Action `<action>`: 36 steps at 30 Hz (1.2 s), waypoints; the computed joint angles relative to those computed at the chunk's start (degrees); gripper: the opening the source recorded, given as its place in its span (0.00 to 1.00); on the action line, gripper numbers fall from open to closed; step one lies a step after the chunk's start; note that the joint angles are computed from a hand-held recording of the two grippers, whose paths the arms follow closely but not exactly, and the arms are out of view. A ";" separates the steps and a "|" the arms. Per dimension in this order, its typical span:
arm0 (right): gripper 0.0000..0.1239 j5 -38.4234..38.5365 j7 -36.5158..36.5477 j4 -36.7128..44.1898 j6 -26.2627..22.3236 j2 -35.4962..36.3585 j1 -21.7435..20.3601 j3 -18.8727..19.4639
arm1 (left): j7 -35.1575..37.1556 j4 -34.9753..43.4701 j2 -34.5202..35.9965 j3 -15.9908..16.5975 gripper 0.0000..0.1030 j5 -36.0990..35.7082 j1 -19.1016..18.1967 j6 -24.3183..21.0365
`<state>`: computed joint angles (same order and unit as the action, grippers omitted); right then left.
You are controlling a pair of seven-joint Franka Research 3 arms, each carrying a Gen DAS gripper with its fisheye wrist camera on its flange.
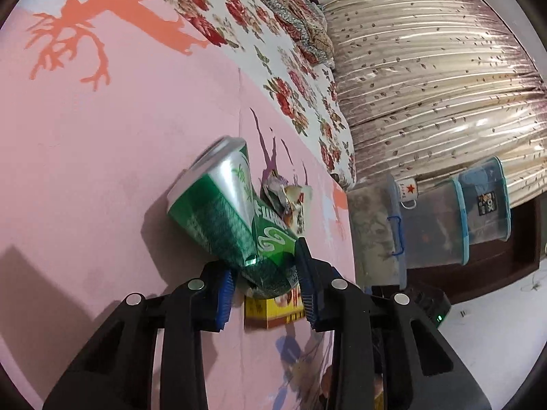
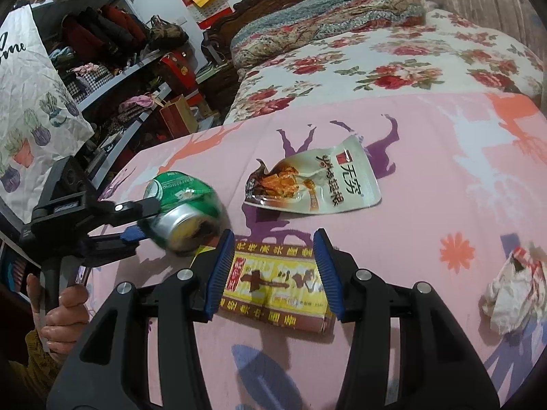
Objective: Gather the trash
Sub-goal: 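Grasp the green crushed can with left tool while right tool reaches the yellow box, then grasp the white-orange snack pouch with the right tool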
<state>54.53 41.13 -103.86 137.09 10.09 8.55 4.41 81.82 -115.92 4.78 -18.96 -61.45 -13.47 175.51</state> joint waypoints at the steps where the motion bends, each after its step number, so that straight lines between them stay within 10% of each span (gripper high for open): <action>1: 0.41 0.09 -0.18 -0.62 0.49 -0.36 0.02 -0.01 | -0.94 -0.99 -0.83 0.10 0.29 1.17 -0.23 0.15; 30: 0.43 -4.26 7.74 -0.07 -0.92 0.35 -0.39 -0.99 | -27.50 -16.80 -14.57 9.94 0.29 32.98 -11.02 -1.71; 36: 0.43 -8.06 6.36 4.21 -12.61 2.70 -1.09 -0.23 | -27.48 -17.09 -14.62 10.91 0.28 33.52 -11.83 -1.59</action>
<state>46.47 47.50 -99.65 124.48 12.80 7.47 4.18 54.34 -133.01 -9.84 -8.05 -27.93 -25.30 173.92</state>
